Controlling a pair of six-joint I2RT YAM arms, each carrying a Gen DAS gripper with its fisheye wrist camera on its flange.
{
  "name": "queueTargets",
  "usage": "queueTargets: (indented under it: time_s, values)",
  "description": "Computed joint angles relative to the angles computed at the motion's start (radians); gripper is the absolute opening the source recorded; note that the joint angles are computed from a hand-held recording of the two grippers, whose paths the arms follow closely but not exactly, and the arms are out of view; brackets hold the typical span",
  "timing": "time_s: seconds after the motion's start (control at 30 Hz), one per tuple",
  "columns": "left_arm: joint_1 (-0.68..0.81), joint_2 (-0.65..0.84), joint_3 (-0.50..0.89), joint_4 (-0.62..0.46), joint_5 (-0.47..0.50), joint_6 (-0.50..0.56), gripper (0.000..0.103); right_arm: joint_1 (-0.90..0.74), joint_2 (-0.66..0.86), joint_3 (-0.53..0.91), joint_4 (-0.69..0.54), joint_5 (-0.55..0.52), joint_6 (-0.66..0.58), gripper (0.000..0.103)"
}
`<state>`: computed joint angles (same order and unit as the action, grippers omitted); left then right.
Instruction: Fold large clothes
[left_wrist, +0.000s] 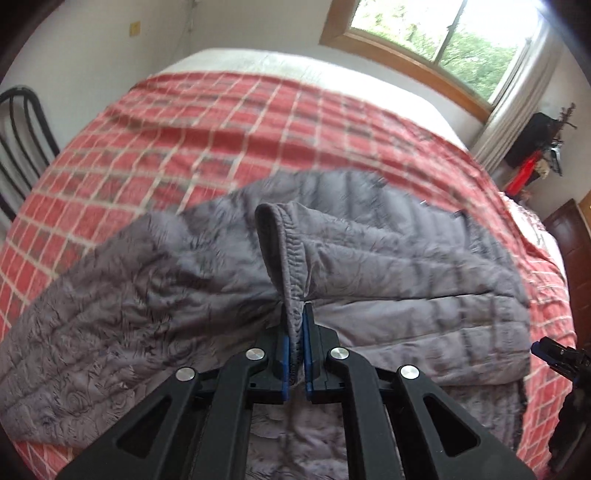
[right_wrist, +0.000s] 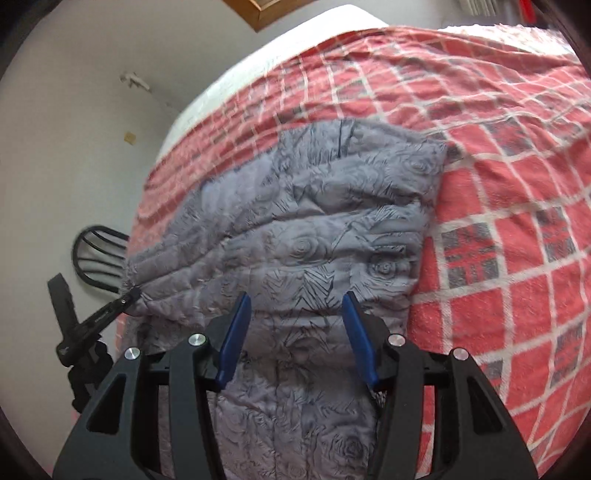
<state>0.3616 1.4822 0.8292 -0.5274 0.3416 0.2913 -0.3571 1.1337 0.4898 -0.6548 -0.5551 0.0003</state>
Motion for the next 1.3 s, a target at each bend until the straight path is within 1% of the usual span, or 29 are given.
queueTargets:
  time_s: [0.07,0.17,0.23,0.3,0.33,0.37,0.4,0.47,0.5,0.57,0.63,0.67,0.7,0.77,0.87,0.97,1.03,1.13,1.17,1.23,1.3]
  values:
    - [0.008,0.039,-0.015,0.034,-0.021,0.01,0.007,0.051,0.038,-0.008,0.025,0.056,0.024,0.05]
    - [0.018,0.089,-0.029,0.069,-0.042,0.027,0.015,0.133,0.099,-0.025,0.073,0.133,0.048,0.049]
    - [0.029,0.105,-0.026,0.066,-0.032,0.041,0.018,0.183,0.098,-0.04,0.104,0.173,0.059,0.049]
    - [0.04,0.107,0.003,0.016,-0.035,0.054,0.022,0.207,0.092,-0.027,0.078,0.194,0.059,0.049]
    - [0.05,0.104,0.018,-0.008,-0.04,0.054,0.024,0.207,0.092,-0.02,0.061,0.196,0.05,0.049]
    - [0.066,0.095,0.038,-0.035,-0.048,0.048,0.029,0.206,0.093,-0.004,0.04,0.191,0.047,0.05]
    - [0.1,0.064,0.064,-0.076,-0.04,0.045,0.031,0.178,0.076,0.018,-0.004,0.158,0.021,0.05]
    - [0.135,0.002,0.083,-0.097,-0.014,0.037,0.031,0.113,0.042,0.076,-0.071,0.082,-0.019,0.05]
    - [0.131,-0.043,0.091,-0.112,-0.003,0.035,0.031,0.101,0.047,0.096,-0.075,0.073,-0.019,0.05]
    - [0.08,-0.075,0.108,-0.138,0.007,0.024,0.031,0.124,0.087,0.165,-0.065,0.101,0.018,0.05]
    - [-0.022,-0.085,0.104,-0.137,0.006,-0.017,0.031,0.162,0.137,0.208,-0.039,0.143,0.047,0.05]
    - [-0.08,-0.08,0.094,-0.118,-0.015,-0.042,0.031,0.185,0.175,0.23,-0.02,0.159,0.061,0.05]
    - [-0.137,-0.066,0.083,-0.092,-0.046,-0.071,0.031,0.222,0.227,0.253,0.011,0.201,0.085,0.05]
    - [-0.236,0.007,0.082,-0.038,-0.099,-0.132,0.031,0.259,0.317,0.286,0.055,0.248,0.11,0.05]
    - [-0.303,0.11,0.082,0.029,-0.18,-0.172,0.031,0.261,0.415,0.298,0.1,0.252,0.118,0.05]
    - [-0.307,0.164,0.063,0.08,-0.195,-0.158,0.032,0.266,0.479,0.279,0.153,0.263,0.117,0.049]
    - [-0.298,0.17,0.056,0.089,-0.18,-0.147,0.032,0.266,0.481,0.262,0.179,0.263,0.113,0.049]
    - [-0.284,0.153,0.07,0.049,-0.17,-0.14,0.032,0.265,0.439,0.264,0.143,0.273,0.107,0.049]
    - [-0.279,0.128,0.071,0.032,-0.173,-0.142,0.032,0.259,0.387,0.252,0.12,0.261,0.106,0.05]
    - [-0.261,0.018,0.03,0.02,-0.16,-0.129,0.032,0.254,0.281,0.219,0.08,0.223,0.104,0.05]
    - [-0.248,-0.071,-0.011,-0.002,-0.14,-0.098,0.035,0.273,0.196,0.19,0.026,0.214,0.107,0.05]
